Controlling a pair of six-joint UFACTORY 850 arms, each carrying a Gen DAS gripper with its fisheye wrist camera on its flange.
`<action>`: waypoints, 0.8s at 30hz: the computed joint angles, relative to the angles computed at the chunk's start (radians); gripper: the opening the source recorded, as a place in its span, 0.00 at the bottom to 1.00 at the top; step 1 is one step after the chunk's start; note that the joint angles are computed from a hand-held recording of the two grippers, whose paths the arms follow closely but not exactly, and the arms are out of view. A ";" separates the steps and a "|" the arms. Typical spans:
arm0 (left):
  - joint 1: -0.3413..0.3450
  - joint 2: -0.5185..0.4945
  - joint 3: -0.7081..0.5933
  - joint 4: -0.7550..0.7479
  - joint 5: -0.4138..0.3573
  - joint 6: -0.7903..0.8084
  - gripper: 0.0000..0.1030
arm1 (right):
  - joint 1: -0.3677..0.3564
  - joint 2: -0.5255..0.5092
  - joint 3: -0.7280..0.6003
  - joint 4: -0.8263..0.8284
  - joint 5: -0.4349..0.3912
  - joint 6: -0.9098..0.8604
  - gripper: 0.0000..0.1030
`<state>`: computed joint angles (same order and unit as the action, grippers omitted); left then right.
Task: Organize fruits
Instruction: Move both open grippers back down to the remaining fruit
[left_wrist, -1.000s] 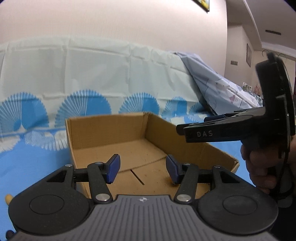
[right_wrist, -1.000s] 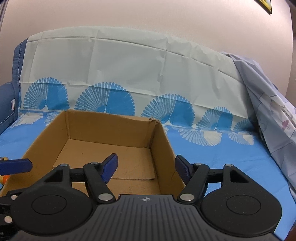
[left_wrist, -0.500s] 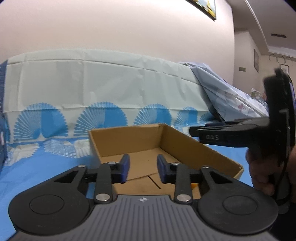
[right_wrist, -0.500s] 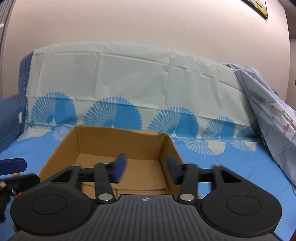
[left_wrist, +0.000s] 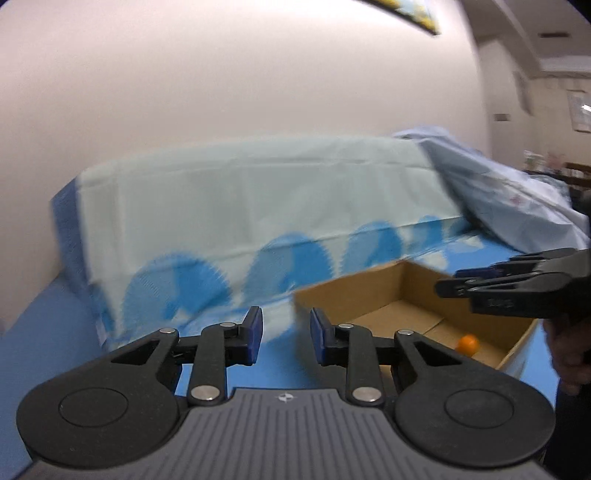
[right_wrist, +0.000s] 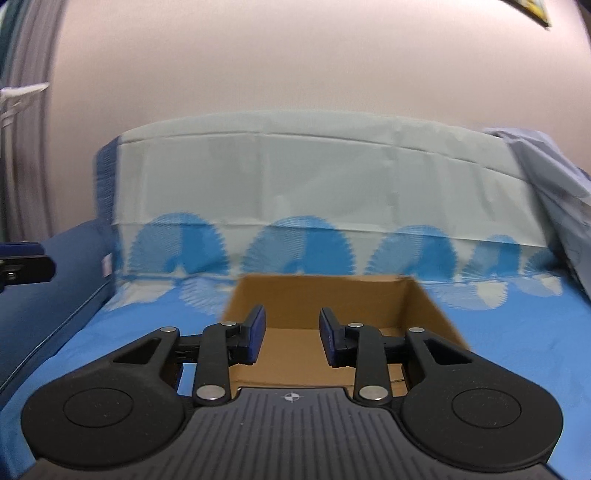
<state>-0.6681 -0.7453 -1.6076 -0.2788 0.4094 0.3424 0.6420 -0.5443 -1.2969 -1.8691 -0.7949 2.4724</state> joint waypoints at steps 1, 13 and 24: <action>0.006 0.011 0.014 -0.043 0.014 0.006 0.30 | 0.009 -0.012 -0.018 0.000 0.012 -0.017 0.33; 0.075 0.089 0.208 -0.232 0.051 -0.093 0.30 | 0.099 -0.261 -0.358 0.230 0.126 -0.640 0.32; 0.090 0.021 0.123 -0.278 -0.040 -0.032 0.32 | 0.111 -0.568 -0.783 0.624 -0.007 -1.241 0.43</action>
